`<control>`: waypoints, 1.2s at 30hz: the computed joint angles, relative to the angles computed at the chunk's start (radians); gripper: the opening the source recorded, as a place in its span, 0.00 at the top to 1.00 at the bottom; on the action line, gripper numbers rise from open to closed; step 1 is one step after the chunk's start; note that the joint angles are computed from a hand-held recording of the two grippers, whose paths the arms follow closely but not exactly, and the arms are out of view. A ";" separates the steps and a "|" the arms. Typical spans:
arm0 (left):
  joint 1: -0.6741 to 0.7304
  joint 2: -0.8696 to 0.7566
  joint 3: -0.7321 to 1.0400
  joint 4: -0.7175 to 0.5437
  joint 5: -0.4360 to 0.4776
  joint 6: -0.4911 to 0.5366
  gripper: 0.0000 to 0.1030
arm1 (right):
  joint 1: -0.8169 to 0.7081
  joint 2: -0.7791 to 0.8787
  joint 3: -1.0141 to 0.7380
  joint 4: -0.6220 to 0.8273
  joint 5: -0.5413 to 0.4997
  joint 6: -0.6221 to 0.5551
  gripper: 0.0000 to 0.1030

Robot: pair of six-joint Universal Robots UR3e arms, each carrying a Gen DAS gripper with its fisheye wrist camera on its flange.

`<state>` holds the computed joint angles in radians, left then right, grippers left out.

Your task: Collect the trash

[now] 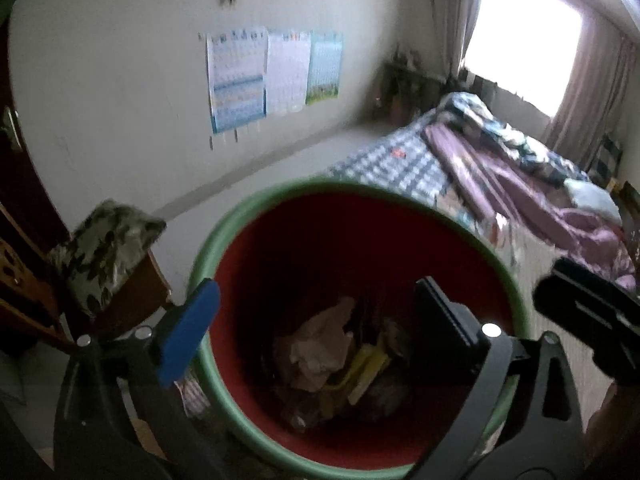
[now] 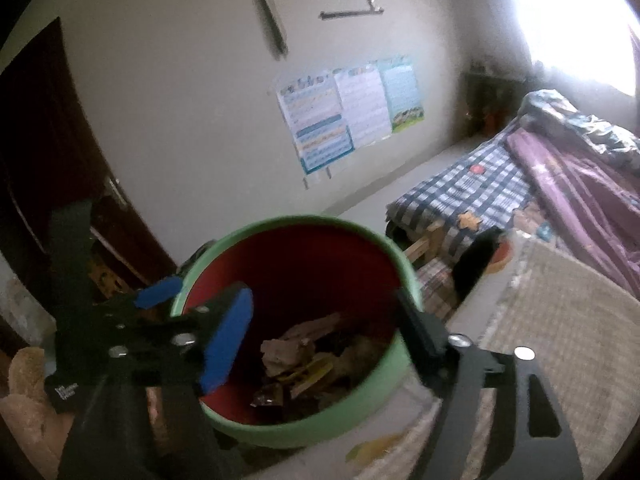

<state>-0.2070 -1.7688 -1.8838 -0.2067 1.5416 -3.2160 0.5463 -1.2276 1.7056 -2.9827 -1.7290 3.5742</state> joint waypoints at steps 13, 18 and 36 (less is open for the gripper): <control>-0.151 0.132 -0.067 0.032 0.185 -0.071 0.05 | 0.085 -0.319 0.375 -0.093 -0.235 0.122 0.07; -0.277 0.186 -0.098 0.031 0.328 -0.121 0.05 | 0.157 -0.416 0.460 -0.070 -0.341 0.171 0.07; -0.476 0.236 -0.055 -0.082 0.415 -0.204 0.05 | 0.333 -0.576 0.535 0.104 -0.529 0.328 0.07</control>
